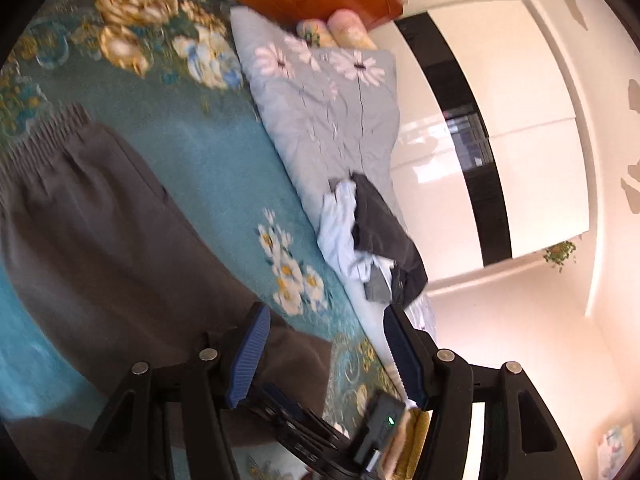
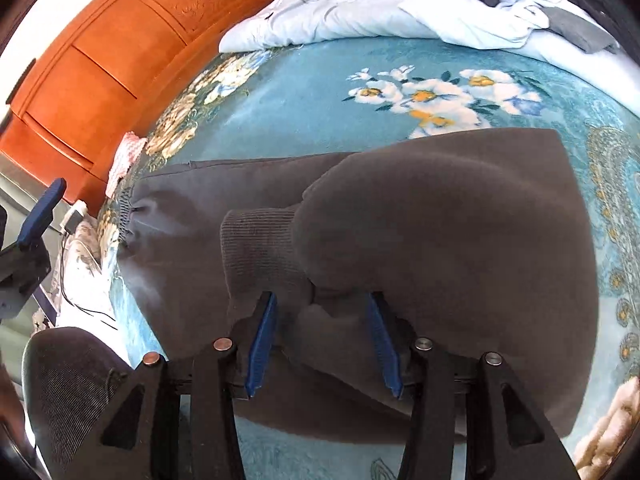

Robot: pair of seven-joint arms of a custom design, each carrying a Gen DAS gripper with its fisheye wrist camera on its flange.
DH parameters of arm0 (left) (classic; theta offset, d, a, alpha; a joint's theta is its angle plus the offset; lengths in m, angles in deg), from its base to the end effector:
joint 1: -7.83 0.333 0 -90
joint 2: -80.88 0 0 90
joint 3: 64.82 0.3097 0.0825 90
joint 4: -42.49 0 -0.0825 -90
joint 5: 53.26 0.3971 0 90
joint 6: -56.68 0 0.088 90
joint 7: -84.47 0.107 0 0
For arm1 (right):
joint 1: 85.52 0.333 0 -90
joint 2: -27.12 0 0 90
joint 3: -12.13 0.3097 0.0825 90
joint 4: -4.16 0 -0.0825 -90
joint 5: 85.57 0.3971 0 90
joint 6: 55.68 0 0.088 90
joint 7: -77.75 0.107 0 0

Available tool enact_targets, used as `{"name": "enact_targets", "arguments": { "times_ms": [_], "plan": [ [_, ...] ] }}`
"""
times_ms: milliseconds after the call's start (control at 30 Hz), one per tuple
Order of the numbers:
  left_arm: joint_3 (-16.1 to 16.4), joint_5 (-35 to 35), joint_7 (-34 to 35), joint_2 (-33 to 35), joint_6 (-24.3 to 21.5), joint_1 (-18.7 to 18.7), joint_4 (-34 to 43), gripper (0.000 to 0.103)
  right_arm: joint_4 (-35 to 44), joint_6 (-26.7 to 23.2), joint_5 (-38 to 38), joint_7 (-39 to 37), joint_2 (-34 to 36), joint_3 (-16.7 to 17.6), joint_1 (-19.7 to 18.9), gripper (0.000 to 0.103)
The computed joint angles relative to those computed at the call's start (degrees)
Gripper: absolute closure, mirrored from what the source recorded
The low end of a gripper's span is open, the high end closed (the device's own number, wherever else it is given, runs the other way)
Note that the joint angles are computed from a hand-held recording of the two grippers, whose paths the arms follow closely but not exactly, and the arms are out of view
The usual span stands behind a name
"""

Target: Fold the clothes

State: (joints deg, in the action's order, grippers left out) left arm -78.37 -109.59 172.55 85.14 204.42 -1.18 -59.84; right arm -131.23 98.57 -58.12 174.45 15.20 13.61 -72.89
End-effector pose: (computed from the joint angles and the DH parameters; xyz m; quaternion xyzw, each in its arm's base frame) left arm 0.6014 -0.2293 0.5724 0.7041 -0.5120 0.4668 0.1557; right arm 0.5097 0.1129 0.4530 -0.5863 0.7523 -0.0203 0.2998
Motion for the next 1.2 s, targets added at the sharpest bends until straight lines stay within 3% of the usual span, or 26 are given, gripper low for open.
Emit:
{"name": "enact_targets", "arguments": {
  "times_ms": [33, 133, 167, 200, 233, 367, 400, 500, 567, 633, 667, 833, 900, 1033, 1200],
  "plan": [
    [0.8, 4.8, -4.3, -0.8, 1.3, 0.6, -0.5, 0.028, -2.4, 1.2, -0.5, 1.4, -2.3, 0.3, -0.4, 0.054],
    [6.2, 29.2, -25.9, -0.9, -6.0, 1.2, -1.1, 0.026, -8.7, 3.7, -2.4, 7.9, -8.9, 1.6, -1.9, 0.054],
    [6.6, 32.4, -28.3, -0.9, -6.4, 2.1, -2.4, 0.026, -10.5, 3.8, -2.3, 9.1, -11.0, 1.6, -2.0, 0.054],
    [4.9, 31.5, -27.5, -0.5, -5.5, 4.5, -4.0, 0.026, -11.9, 3.6, -2.3, 10.2, -12.9, 1.6, -2.0, 0.054],
    [5.2, 28.8, -25.2, -0.1, -4.6, 5.0, -5.6, 0.026, -13.0, 2.7, -2.8, 11.2, -14.6, 1.8, -2.2, 0.054],
    [3.0, 10.7, -12.0, 2.6, -0.9, 7.7, -9.2, 0.026, -14.2, -0.5, -4.5, 12.5, -17.4, 1.5, -2.2, 0.054],
    [2.3, 5.8, -8.4, 3.8, -1.4, 8.5, -8.7, 0.026, -14.0, -0.8, -4.8, 12.5, -17.5, 1.4, -2.2, 0.054],
    [1.4, 1.6, -3.8, 6.8, -3.7, 9.6, -5.8, 0.028, -13.6, -1.0, -4.3, 11.9, -17.5, 0.5, -1.5, 0.054],
    [1.5, 6.5, -3.5, 8.7, -5.1, 9.2, -2.7, 0.027, -13.0, -0.6, -3.4, 12.0, -16.7, 0.3, -1.1, 0.054],
    [2.2, 16.1, -7.3, 10.6, -6.6, 8.1, 0.5, 0.03, -12.4, -0.5, -2.8, 12.3, -15.9, 0.4, -0.8, 0.054],
    [2.1, 18.2, -8.9, 11.3, -7.5, 8.2, 1.6, 0.04, -12.1, -0.7, -2.5, 12.4, -15.7, 0.4, -0.6, 0.054],
    [1.6, 28.1, -13.4, 13.3, -12.9, 8.3, 7.2, 0.055, -11.8, -0.9, -3.3, 13.0, -16.2, 1.1, -1.1, 0.054],
    [1.0, 32.2, -11.2, 12.3, -13.2, 7.7, 9.1, 0.064, -12.1, -1.2, -4.3, 14.0, -16.9, 1.4, -1.9, 0.054],
    [-0.3, 39.6, -5.9, 10.8, -12.2, 4.9, 14.6, 0.067, -13.8, -1.7, -5.6, 16.6, -18.7, 1.6, -3.6, 0.054],
    [-4.0, 40.8, 1.4, 11.6, -11.0, -0.2, 22.7, 0.067, -15.6, -0.3, -5.8, 18.5, -20.8, 1.2, -4.5, 0.054]
  ]
}}
